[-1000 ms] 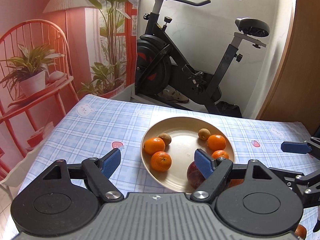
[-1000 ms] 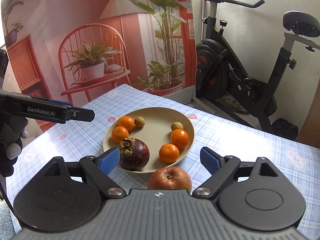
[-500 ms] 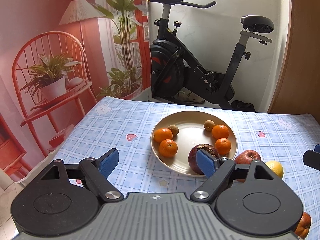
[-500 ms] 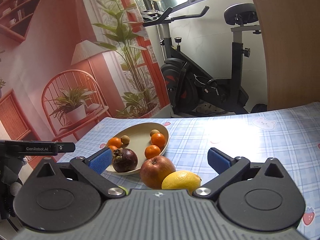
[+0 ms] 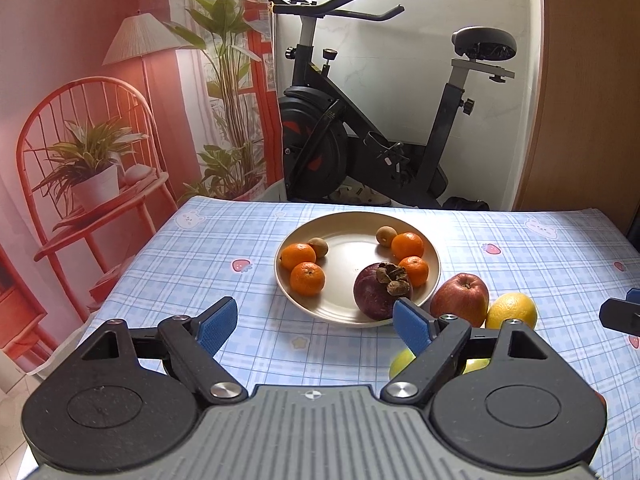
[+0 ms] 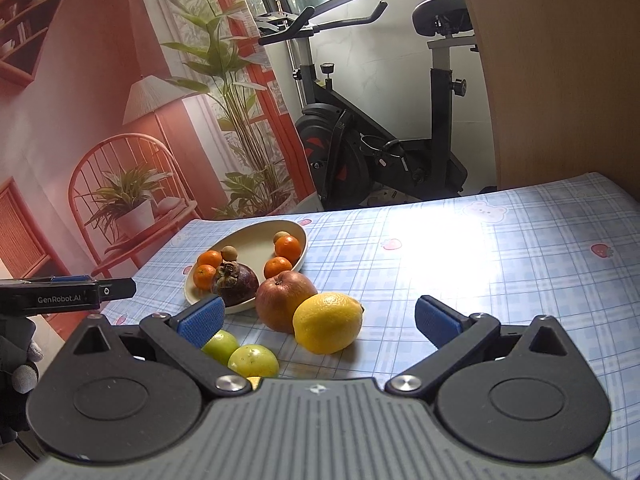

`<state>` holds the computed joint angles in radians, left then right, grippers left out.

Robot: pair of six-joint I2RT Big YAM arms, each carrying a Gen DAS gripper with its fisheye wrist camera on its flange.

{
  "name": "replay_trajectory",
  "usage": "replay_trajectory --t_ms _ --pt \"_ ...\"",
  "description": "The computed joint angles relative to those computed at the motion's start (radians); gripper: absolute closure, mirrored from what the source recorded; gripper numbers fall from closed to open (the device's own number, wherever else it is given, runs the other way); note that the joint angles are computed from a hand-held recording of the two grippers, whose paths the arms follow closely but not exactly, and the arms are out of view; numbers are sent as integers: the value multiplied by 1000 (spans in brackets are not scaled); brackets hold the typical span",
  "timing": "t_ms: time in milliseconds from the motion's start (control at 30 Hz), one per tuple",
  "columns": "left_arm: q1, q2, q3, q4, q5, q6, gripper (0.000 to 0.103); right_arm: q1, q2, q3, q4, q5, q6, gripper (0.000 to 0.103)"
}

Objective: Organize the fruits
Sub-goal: 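Move both open grippers back from the plate toward the apple and limes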

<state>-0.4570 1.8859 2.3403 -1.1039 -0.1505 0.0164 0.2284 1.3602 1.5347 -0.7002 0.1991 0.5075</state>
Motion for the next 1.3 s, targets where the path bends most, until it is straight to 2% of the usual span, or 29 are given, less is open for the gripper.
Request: replay_trajectory --t_ms 167,333,500,667,800,967,1167,1300 --pt "5 1 2 -3 20 -7 16 7 -4 -3 -18 15 -14 0" --pt "0 -4 -15 5 18 21 16 9 3 4 -44 7 -3 3" --pt "6 -17 -41 21 58 31 16 -6 5 -1 -51 -46 33 4" --pt "8 -36 -80 65 43 25 16 -15 15 9 -63 -82 47 5" --pt "15 -14 -41 29 45 2 16 -17 25 25 -75 -91 40 5" --pt "35 17 14 -23 96 -48 16 -21 43 43 -91 -101 42 5" --pt "46 29 23 -32 113 -55 16 -28 68 72 -110 -138 38 13" --pt "53 20 3 -8 117 -59 16 -22 86 93 -121 -141 33 16"
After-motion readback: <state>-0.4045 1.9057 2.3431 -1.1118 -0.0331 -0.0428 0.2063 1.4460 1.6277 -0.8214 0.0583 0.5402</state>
